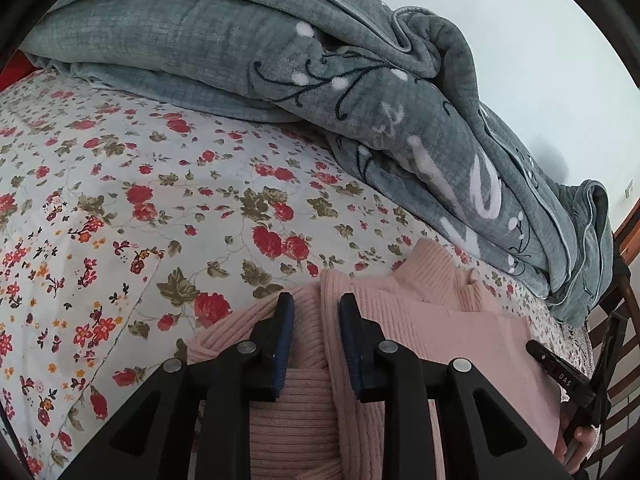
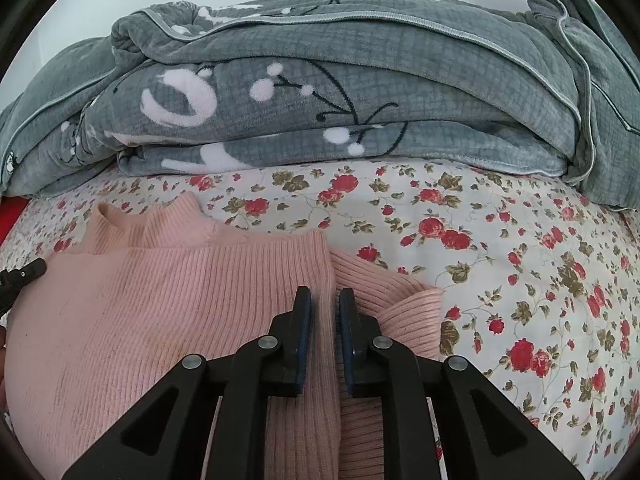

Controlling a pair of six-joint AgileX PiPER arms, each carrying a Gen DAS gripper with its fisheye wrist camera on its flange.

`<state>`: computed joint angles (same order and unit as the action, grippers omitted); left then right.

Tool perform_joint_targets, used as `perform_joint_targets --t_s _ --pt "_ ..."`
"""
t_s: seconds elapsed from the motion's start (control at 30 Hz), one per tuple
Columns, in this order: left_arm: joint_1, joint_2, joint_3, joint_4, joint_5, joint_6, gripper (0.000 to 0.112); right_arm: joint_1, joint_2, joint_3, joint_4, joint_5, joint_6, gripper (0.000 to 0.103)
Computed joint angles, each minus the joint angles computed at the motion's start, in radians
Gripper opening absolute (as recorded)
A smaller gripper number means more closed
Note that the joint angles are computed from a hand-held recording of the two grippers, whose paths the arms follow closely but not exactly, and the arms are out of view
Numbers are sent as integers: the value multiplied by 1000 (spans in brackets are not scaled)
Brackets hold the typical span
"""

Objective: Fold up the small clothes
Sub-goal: 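Pinch the folded sweater edge with both tools and hold it flat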

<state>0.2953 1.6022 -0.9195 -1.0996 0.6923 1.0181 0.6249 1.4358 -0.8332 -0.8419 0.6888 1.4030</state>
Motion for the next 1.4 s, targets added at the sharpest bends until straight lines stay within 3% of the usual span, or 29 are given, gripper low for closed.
perform_joint_targets --t_s 0.13,0.33,0.6,1.17,1.4 --pt "-14 -5 2 23 -26 -18 24 6 7 -6 -7 15 1 15" --pt "-95 -44 17 154 -151 -127 25 19 21 -16 -20 39 1 16" --pt "-137 -64 32 245 -227 -213 28 19 21 -16 -20 39 2 17" --pt "-142 -77 33 265 -230 -241 28 32 19 -18 -29 57 11 17" --pt "-133 -75 31 250 -218 -230 28 3 -11 7 1 1 -10 21"
